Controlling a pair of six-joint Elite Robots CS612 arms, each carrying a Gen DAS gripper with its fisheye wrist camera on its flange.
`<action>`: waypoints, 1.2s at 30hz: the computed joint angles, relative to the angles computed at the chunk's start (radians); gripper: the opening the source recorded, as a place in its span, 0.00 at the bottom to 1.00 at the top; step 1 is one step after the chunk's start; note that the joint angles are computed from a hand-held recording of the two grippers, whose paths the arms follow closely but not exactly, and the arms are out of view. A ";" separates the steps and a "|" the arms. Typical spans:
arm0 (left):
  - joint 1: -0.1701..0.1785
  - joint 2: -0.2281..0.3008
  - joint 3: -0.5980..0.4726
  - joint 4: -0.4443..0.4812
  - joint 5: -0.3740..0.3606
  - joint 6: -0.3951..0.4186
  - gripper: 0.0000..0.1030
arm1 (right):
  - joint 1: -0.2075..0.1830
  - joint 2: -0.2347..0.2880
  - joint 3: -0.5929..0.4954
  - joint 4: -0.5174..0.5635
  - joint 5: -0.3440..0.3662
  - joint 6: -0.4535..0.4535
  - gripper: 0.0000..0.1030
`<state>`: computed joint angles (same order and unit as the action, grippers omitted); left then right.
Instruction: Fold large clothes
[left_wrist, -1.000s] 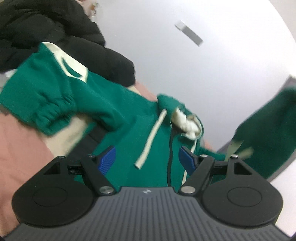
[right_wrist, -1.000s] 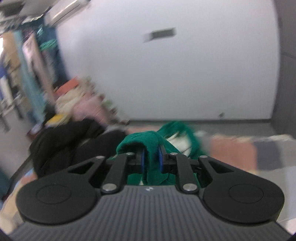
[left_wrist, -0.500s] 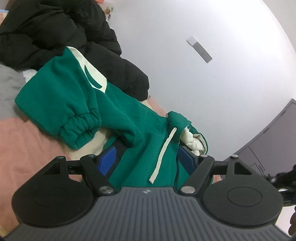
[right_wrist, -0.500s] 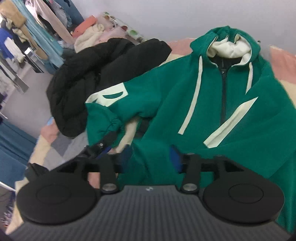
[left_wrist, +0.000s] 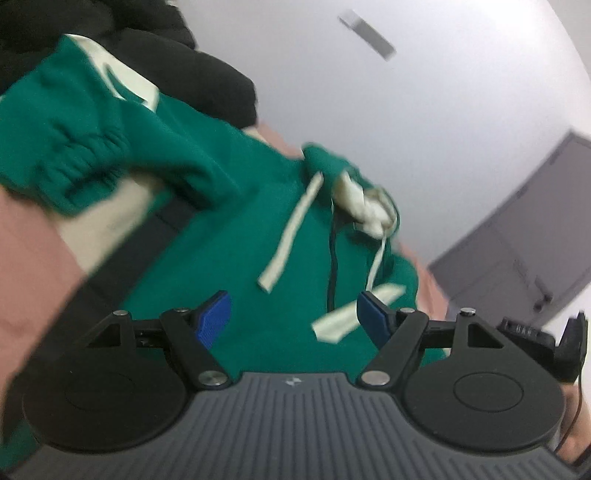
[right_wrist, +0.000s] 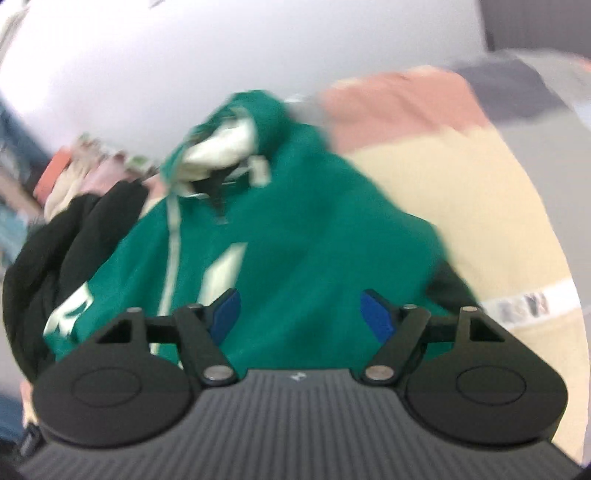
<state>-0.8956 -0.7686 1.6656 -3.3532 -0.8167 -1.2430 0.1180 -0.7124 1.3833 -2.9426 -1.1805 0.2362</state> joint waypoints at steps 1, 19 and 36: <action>0.000 0.005 -0.018 0.033 -0.004 0.021 0.76 | -0.010 0.007 0.001 -0.006 0.014 0.004 0.73; 0.007 0.073 -0.145 0.142 0.026 0.086 0.76 | -0.065 0.247 -0.215 -0.202 0.355 0.132 0.49; 0.004 0.095 -0.192 0.177 -0.033 0.241 0.77 | -0.082 0.290 -0.237 -0.434 0.115 0.404 0.08</action>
<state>-0.8919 -0.6739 1.4733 -3.1761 -0.8498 -1.0015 0.0362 -0.4219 1.1464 -3.3769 -1.0651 0.6402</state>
